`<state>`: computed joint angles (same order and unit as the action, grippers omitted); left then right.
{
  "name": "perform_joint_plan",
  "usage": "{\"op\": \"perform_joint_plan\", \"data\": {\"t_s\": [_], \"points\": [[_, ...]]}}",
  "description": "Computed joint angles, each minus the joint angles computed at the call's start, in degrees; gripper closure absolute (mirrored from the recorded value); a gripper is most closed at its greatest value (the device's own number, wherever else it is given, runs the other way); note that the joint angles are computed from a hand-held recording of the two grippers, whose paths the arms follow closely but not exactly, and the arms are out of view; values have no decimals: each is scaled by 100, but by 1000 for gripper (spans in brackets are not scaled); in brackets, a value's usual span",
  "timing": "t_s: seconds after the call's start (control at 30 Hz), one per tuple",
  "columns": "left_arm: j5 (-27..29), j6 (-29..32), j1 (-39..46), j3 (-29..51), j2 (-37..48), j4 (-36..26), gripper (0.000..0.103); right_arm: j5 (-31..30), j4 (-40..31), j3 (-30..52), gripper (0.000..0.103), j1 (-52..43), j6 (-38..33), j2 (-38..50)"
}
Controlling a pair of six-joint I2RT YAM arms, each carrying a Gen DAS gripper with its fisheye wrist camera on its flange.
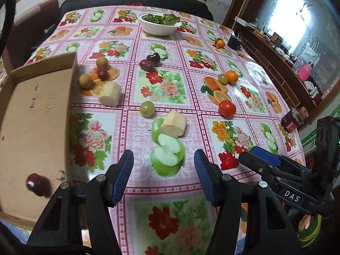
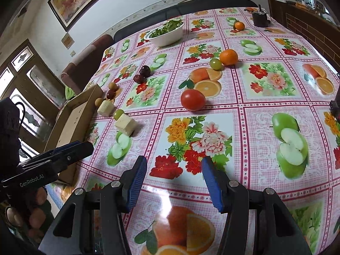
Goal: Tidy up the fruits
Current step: 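Move both tools back over the table toward the cheese cube and tomato, then grasp the pale cheese cube with the left tool while the right tool grasps a red tomato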
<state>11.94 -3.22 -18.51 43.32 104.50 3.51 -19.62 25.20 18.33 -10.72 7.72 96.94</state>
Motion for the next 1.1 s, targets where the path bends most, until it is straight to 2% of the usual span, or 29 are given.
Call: {"op": "perform_joint_plan", "data": {"t_s": [0.17, 0.33, 0.63, 0.77, 0.83, 1.1], "points": [[-72, -80, -190, 405, 395, -89, 45, 279, 72, 316, 47, 20, -99, 324], [-270, -174, -407, 896, 895, -141, 45, 833, 62, 827, 47, 131, -217, 711], [-367, -405, -522, 1574, 1551, -326, 46, 856, -311, 1872, 47, 141, -344, 1553], [-486, -390, -510, 1483, 1542, -115, 66, 905, -307, 2041, 48, 210, -408, 1703], [-351, -364, -437, 1437, 1509, -111, 66, 913, -245, 2052, 66, 219, -432, 1736], [-361, -266, -369, 865, 989, 97, 66, 745, -118, 1691, 67, 178, -243, 1379]]}}
